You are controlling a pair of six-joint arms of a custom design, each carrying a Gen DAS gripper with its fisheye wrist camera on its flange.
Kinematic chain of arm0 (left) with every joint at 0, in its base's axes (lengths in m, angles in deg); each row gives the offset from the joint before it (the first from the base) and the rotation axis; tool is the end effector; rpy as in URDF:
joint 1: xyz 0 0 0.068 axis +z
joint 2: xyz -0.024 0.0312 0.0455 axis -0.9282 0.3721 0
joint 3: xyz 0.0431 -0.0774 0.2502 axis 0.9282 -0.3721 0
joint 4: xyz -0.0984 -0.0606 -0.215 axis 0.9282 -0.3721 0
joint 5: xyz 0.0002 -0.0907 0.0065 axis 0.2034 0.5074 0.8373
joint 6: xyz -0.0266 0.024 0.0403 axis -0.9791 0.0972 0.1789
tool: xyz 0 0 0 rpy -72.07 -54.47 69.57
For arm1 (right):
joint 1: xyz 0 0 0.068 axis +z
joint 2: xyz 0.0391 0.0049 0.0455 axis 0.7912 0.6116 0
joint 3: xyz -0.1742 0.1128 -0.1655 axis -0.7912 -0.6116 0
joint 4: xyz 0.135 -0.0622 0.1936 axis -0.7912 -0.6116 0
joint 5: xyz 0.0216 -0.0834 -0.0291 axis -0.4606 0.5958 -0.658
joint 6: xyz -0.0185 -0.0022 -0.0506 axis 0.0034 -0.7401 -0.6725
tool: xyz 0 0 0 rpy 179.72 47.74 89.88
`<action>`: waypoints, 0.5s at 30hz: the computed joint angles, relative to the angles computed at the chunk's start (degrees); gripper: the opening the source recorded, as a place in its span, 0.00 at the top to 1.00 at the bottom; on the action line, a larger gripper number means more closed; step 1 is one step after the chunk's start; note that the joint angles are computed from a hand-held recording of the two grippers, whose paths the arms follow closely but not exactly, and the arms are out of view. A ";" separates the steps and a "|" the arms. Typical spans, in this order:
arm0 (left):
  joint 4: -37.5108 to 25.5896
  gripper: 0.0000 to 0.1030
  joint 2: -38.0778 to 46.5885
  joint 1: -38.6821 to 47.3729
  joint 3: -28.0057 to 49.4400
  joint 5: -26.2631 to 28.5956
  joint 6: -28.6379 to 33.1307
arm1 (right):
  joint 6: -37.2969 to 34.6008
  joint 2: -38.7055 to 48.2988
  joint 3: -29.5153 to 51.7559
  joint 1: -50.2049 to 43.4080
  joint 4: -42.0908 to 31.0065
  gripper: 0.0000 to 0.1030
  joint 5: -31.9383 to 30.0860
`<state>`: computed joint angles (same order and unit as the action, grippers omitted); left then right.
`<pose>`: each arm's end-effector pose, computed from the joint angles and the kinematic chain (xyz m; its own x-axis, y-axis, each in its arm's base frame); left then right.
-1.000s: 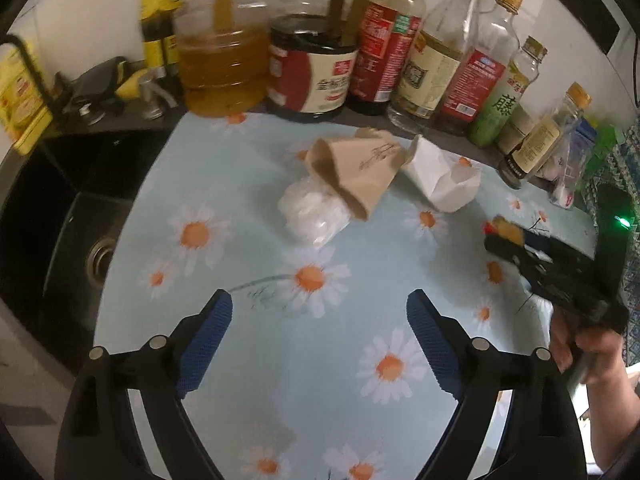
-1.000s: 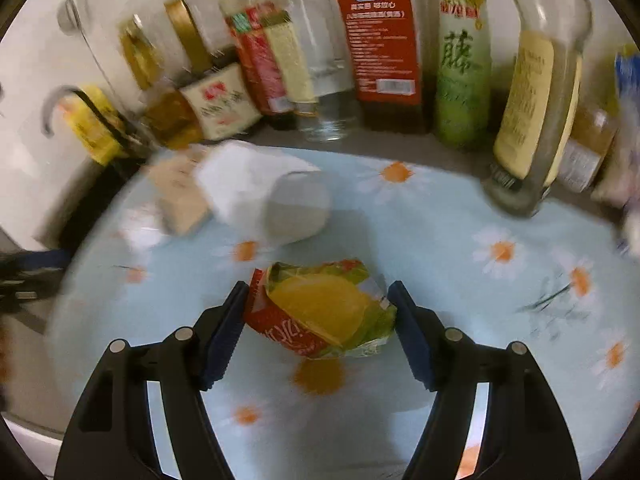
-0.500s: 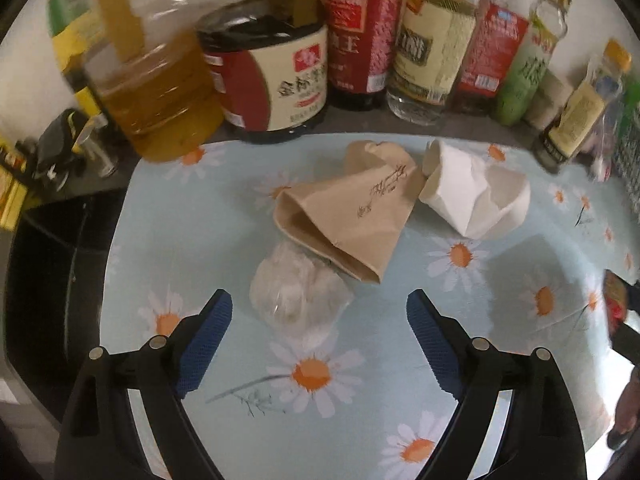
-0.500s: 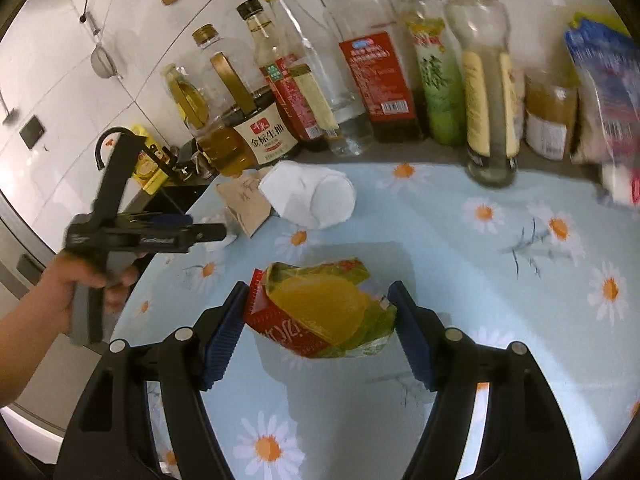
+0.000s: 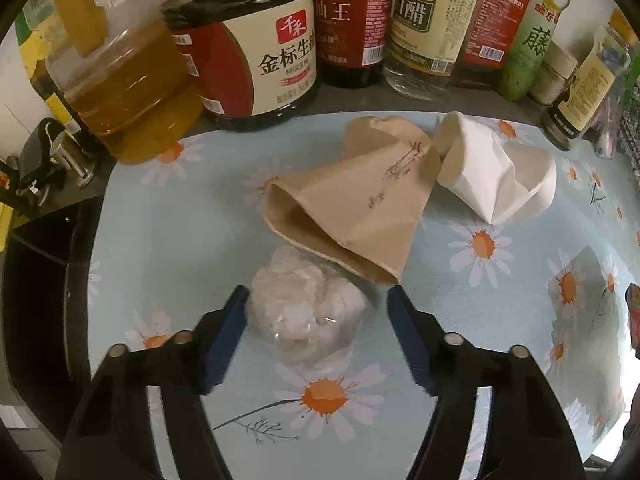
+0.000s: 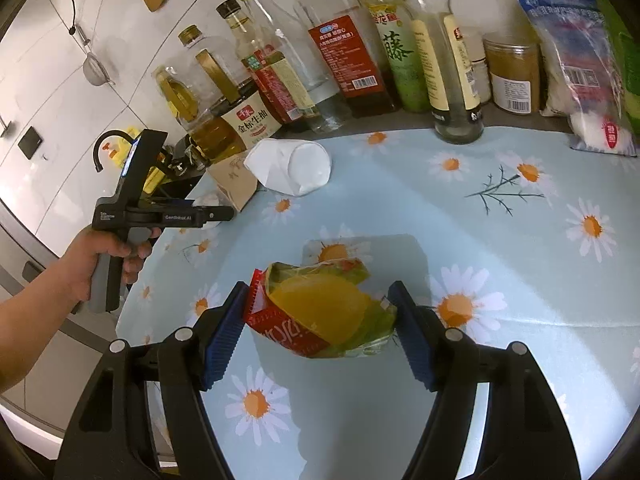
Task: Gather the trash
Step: 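Grasp the second clear bag of white tissue with the left tool while right holds wrapper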
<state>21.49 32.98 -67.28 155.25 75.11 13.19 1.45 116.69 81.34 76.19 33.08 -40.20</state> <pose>0.3794 0.0031 0.2876 -0.8980 0.2564 -0.3576 0.2636 0.9642 0.0292 0.2232 0.1079 0.3598 -0.8782 0.1259 -0.4615 -0.1170 0.8789 0.4624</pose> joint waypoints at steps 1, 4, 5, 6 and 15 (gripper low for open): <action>0.47 0.44 0.01 0.11 -0.27 -0.13 0.08 | 0.13 -0.09 0.14 0.05 -0.27 0.32 0.10; 1.72 0.45 -0.44 0.87 -1.24 0.88 0.38 | 1.14 -0.46 0.89 0.92 -1.33 0.32 1.21; 2.12 0.46 -0.68 1.03 -1.67 0.95 0.54 | 1.56 -0.64 1.14 1.37 -1.58 0.32 1.55; 2.35 0.46 -1.20 1.35 -2.25 1.31 0.84 | 2.19 -0.84 1.53 2.26 -2.13 0.32 2.45; 2.39 0.46 -11.34 5.40 -11.00 7.60 6.49 | 11.70 1.06 8.21 13.50 -6.08 0.32 11.56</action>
